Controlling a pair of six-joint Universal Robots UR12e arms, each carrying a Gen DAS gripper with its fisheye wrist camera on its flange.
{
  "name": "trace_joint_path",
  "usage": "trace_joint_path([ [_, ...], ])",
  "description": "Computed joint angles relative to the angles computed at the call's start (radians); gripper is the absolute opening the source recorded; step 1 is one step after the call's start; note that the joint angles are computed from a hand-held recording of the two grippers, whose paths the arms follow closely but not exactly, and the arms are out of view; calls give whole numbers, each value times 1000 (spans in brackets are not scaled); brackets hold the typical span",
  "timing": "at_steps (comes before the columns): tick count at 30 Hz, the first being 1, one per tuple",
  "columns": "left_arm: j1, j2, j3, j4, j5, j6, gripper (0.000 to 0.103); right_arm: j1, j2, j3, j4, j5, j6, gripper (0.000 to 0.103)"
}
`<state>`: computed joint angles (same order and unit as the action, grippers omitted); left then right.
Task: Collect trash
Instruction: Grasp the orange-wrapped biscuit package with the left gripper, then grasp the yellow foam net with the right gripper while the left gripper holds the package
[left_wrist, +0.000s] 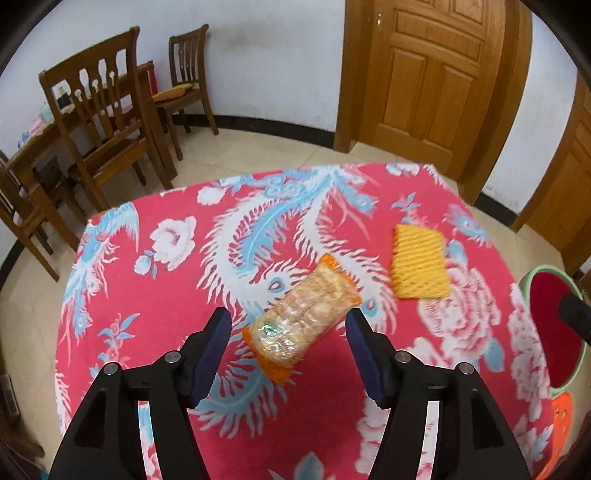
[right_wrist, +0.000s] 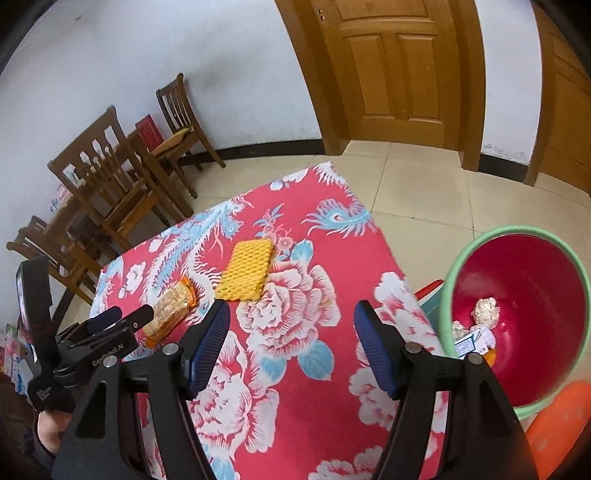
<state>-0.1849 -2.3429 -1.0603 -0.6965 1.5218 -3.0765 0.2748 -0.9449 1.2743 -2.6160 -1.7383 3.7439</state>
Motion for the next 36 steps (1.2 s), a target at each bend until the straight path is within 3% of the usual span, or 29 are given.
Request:
trace_joint_path([
  [3, 2, -17, 18, -27, -12, 43, 74, 1, 24, -34, 34, 6, -9, 71],
  [10, 0, -50, 60, -66, -9, 82, 74, 0, 65, -89, 79, 17, -14, 71],
  [16, 2, -74, 90, -87, -16, 42, 74, 2, 95, -130, 106, 20, -22, 71],
  [22, 10, -76, 76, -40, -44, -29, 73, 2, 128, -175, 130, 27, -35, 71],
  [30, 19, -68, 38, 50, -38, -110, 42, 8, 184, -254, 194, 21, -62, 71],
  [36, 23, -67, 30, 72, -44, -131, 39, 14, 215, -295, 216, 5, -70, 70],
])
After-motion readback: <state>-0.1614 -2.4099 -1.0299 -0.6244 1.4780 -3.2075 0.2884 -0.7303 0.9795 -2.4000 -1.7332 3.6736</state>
